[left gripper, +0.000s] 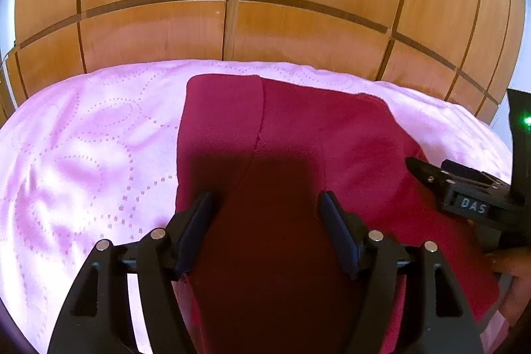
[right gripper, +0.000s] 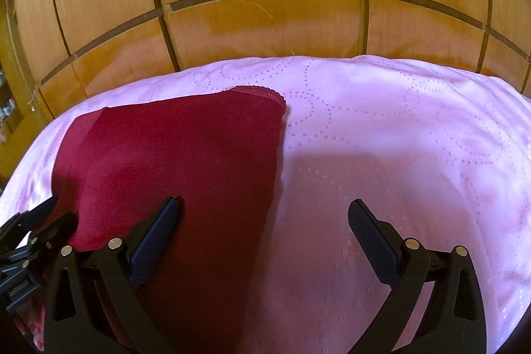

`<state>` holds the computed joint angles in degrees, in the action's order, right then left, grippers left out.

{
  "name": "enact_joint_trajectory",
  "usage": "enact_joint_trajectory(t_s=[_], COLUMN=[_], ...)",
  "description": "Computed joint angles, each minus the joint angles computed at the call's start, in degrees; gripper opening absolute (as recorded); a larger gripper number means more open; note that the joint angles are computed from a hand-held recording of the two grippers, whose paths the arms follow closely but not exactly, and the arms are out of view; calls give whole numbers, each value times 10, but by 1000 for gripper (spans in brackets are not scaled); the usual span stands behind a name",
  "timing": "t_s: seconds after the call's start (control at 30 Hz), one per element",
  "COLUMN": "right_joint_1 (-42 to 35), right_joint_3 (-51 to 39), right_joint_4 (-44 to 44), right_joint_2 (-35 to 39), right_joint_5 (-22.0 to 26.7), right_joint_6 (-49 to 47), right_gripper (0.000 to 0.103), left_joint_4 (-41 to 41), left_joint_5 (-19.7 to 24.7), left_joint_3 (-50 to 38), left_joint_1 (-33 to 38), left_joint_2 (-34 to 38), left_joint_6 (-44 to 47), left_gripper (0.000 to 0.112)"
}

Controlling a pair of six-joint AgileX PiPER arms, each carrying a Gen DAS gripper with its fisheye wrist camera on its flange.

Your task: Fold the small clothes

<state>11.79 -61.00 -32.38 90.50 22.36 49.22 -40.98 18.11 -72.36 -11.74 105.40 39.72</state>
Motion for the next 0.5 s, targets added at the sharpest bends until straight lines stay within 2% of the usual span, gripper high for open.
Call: enact_joint_trajectory(t_s=[0.1, 0.13, 0.2, 0.27, 0.3, 0.4, 0.5], right_joint_1=[16, 18, 14, 15, 18, 31, 33], right_joint_3=[7, 16, 51, 79, 90, 133, 180], right_joint_4=[-27, -22, 33, 77, 87, 100, 77], right_joint_2=[-33, -48, -95, -125, -135, -150, -150], right_joint_5=[38, 39, 25, 23, 24, 10, -42], right_joint_6=[26, 24, -16, -49, -55, -54, -8], right_gripper=[99, 99, 99, 99, 99, 99, 99], left_joint_4=[-97, -136, -155, -116, -124, -221, -234], left_joint_5=[-9, -7, 25, 37, 46, 69, 66], left_joint_3=[49, 62, 78, 84, 89, 119, 127], left_joint_1=[19, 27, 54, 64, 71, 96, 97], left_joint_2=[-47, -58, -70, -65, -61, -50, -52], left_joint_6=[65, 93, 90, 48, 56, 151, 166], left_gripper=[80, 80, 80, 79, 80, 80, 80])
